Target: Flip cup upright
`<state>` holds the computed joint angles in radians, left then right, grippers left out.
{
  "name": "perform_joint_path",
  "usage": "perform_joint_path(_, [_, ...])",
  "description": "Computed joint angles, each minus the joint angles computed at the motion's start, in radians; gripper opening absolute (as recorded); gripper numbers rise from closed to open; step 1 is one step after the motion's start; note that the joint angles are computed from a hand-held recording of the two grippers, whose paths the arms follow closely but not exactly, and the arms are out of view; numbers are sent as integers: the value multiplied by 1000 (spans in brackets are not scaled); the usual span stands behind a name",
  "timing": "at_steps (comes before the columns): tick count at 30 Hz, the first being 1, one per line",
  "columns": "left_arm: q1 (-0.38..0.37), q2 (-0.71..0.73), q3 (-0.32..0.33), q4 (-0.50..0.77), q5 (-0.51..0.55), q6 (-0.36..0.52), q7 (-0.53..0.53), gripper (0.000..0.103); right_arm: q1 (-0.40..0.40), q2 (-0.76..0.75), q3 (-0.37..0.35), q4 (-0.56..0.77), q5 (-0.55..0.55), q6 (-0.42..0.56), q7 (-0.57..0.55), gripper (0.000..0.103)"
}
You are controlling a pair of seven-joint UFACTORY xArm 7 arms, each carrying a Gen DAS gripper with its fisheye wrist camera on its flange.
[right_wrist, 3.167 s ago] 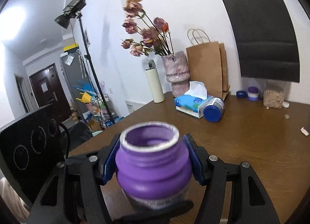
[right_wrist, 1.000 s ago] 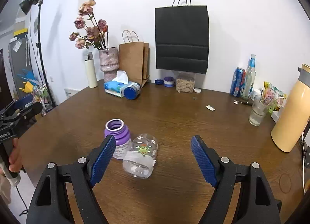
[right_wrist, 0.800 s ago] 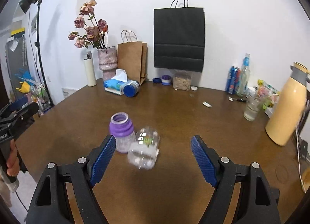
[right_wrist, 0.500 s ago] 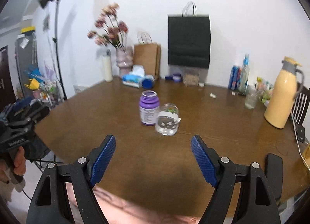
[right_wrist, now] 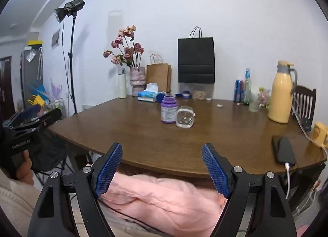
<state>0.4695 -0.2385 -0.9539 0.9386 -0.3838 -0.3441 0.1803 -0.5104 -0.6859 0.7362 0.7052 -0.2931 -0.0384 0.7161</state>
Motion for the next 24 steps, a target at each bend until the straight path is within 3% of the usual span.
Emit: perform_joint_path(24, [-261, 63, 177, 8, -183, -50, 228, 103, -34, -21, 28, 15, 0, 19, 7, 85])
